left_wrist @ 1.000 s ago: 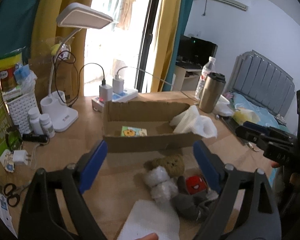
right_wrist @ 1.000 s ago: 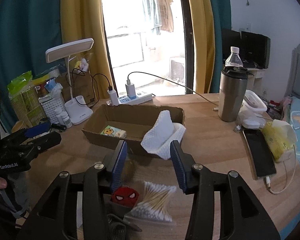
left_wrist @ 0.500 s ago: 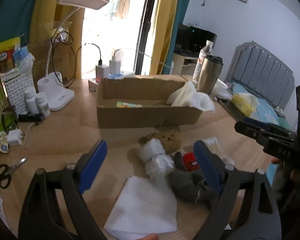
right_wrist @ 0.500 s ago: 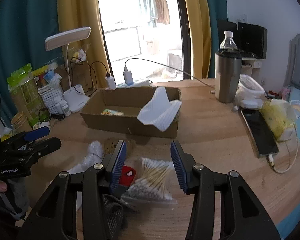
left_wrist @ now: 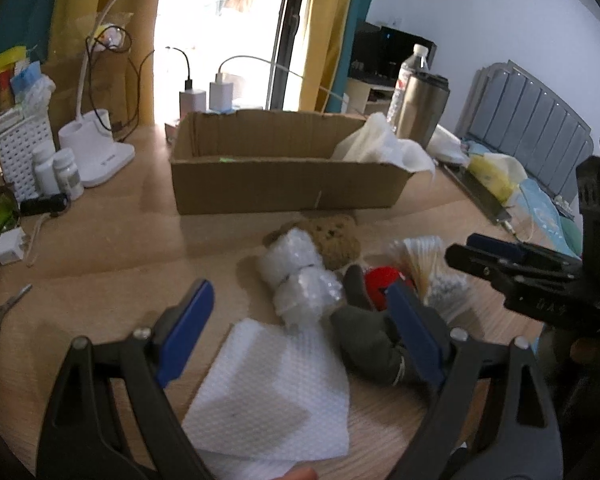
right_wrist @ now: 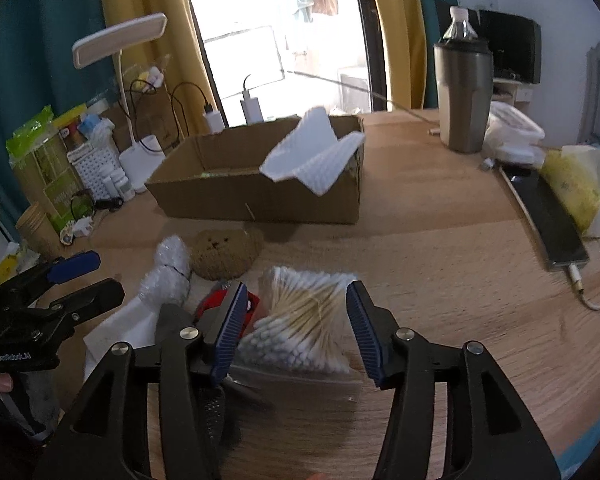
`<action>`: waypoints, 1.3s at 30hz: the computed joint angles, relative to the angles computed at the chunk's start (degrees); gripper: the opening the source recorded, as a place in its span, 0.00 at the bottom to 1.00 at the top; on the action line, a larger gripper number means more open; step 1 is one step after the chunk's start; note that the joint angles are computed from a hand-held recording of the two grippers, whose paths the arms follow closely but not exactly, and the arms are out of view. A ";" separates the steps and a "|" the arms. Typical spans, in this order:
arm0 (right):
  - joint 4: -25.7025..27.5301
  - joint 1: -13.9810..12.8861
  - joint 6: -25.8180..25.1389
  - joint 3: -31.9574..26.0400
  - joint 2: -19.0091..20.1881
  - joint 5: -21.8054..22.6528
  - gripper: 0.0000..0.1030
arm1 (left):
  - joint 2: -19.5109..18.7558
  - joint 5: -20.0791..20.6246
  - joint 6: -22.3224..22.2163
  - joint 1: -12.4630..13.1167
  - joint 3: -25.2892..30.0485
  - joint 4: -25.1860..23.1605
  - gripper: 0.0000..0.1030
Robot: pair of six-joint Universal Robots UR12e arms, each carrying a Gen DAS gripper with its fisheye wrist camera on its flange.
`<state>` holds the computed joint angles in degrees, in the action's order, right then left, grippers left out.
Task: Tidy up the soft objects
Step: 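Grasp the cotton swab bag with the right gripper while the left gripper grasps the bubble-wrapped item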
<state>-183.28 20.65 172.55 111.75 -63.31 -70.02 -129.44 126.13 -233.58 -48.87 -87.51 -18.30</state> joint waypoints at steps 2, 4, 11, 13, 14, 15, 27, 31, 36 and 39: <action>1.28 0.02 -0.46 -0.53 0.43 -0.13 0.67 | -0.21 -0.52 -0.32 0.18 0.28 -0.57 0.87; 2.17 0.04 -0.85 -0.96 0.83 -0.03 0.67 | -0.42 -1.02 -0.56 0.39 0.63 -1.30 0.87; 5.10 -0.15 -1.39 -2.41 1.91 1.07 0.67 | -0.90 -1.57 -1.24 1.12 2.06 -4.75 0.87; 6.46 -0.18 -2.23 -2.86 2.15 1.30 0.67 | -1.02 -2.06 -1.55 1.41 2.41 -5.58 0.87; 6.60 -0.20 -2.45 -2.96 2.22 1.21 0.67 | -1.08 -2.08 -1.70 1.48 2.52 -5.91 0.87; 6.70 -0.23 -2.51 -3.05 2.30 1.21 0.67 | -1.18 -1.90 -1.96 1.56 2.75 -6.47 0.87; 9.08 -1.17 -2.62 -3.50 2.47 2.50 0.67 | -2.26 -3.59 -1.75 2.57 4.25 -8.02 0.80; 9.99 -1.13 -2.85 -3.88 2.60 2.66 0.67 | -2.40 -5.49 -1.47 3.00 4.52 -9.01 0.67; 10.43 -0.97 -3.37 -4.00 2.58 2.39 0.63 | -2.38 -7.04 -1.56 3.29 4.32 -9.02 0.53; 10.27 -1.07 -3.65 -3.90 2.56 2.86 0.57 | -2.28 -7.38 -0.90 3.28 4.22 -8.80 0.49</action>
